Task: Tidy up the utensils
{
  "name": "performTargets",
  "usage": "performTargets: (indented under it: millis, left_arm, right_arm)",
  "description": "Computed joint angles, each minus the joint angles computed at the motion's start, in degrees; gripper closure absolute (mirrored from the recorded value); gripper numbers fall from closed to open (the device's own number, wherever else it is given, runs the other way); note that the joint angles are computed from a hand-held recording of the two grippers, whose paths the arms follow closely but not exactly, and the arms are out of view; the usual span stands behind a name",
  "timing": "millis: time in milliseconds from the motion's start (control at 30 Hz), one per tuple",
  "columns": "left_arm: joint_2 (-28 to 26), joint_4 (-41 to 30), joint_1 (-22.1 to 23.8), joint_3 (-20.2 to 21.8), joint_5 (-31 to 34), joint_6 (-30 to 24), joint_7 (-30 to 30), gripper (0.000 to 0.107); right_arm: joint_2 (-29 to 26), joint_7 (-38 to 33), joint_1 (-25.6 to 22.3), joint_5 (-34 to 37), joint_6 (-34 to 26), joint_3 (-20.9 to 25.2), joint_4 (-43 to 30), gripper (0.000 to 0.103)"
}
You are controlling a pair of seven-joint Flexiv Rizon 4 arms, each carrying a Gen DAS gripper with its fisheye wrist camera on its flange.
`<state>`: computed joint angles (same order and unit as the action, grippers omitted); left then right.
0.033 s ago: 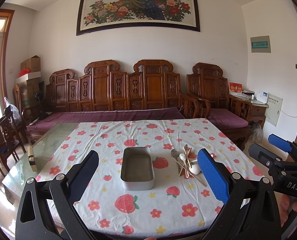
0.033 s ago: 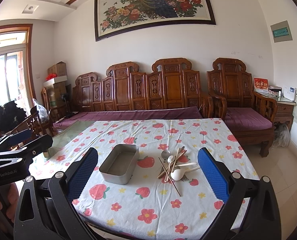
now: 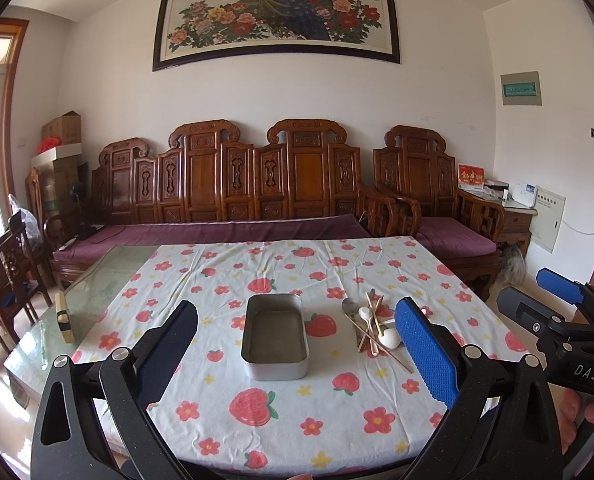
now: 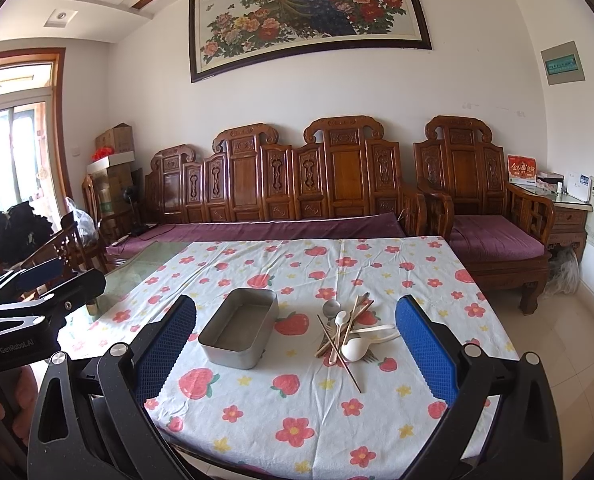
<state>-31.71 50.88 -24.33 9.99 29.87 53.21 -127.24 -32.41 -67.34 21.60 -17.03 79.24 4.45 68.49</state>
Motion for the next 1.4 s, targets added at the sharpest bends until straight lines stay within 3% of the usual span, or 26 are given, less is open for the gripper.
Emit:
performTargets:
  millis: [633,1400]
  left_arm:
    - [-0.37,-0.25,0.18,-0.59,-0.84,-1.16,0.76,0.011]
    - [-9.66,-5.47,5.89,-4.71,-15.37,-9.99,15.90,0.011]
  right_arm:
    - [-0.10,0.11,0.16,0.04,-1.16,0.11,-0.33,0.003]
    - [-10.96,-8.12,-1.33,5.94,-10.34,2.88,-13.53,0.003]
